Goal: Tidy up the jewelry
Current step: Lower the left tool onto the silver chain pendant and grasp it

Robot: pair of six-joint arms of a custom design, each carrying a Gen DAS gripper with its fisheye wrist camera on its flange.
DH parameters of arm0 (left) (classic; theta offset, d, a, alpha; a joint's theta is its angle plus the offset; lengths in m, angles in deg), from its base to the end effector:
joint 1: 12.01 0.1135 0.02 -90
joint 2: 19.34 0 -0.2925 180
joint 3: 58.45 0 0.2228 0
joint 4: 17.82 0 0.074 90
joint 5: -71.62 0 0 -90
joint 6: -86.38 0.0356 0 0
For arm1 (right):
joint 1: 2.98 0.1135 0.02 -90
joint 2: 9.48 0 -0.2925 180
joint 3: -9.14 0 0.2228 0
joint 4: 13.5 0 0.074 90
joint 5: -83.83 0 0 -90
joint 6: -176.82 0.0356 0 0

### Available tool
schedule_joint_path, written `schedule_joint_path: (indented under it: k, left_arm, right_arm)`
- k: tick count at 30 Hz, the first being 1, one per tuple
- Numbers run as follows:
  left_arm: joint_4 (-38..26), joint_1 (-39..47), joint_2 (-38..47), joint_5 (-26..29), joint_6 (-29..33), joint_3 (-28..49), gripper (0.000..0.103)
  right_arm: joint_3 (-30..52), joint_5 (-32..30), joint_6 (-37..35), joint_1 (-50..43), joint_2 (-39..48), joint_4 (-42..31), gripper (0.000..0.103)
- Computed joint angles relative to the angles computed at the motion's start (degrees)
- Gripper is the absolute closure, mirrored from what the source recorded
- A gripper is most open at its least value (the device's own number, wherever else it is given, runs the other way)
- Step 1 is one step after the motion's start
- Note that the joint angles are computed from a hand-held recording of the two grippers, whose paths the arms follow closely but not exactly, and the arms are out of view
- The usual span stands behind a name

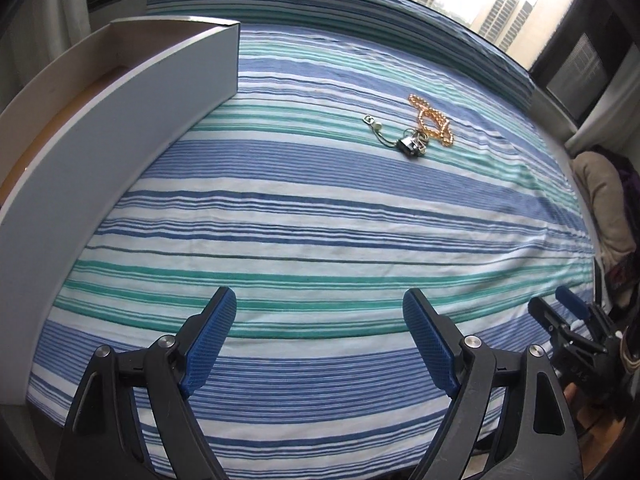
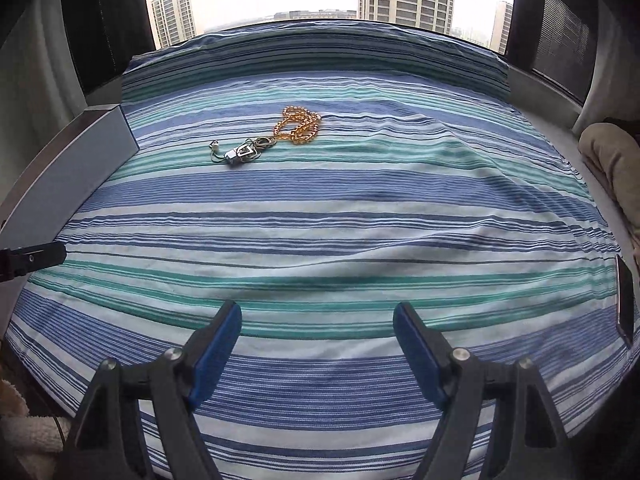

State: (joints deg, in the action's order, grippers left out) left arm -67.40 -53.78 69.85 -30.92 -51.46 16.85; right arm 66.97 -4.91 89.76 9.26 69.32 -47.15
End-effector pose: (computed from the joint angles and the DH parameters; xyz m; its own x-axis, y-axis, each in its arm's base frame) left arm 0.2145 -0.1812 0.2552 -0.8763 -0.1875 -0.4438 -0.1067 0.9738 -0.2007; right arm 0.2295 0.0490 0.2313 -0.8060 -0.1224 -0.5792 -0.1584 0.9873 0.0118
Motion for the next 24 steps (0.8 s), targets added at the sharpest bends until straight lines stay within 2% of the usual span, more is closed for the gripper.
schedule_joint_path:
  k: [15,19,24]
  left_arm:
    - [0.48,0.5,1.73,0.96,0.19,-0.01,0.016]
    - [0.8,1.72,4.07,3.07,2.84,2.5,0.016]
    - [0.07,3.99,10.41,7.56,9.92,11.63,0.016]
  right_arm:
    - [-1.19,-0.97,1.27,1.11,-0.54,0.8,0.023]
    - [-1.13,-1.53,1.32,-0.23,0.82,0.69,0.023]
    - [-1.8,-2.3,1.38,-0.92,0.65,1.29,0.023]
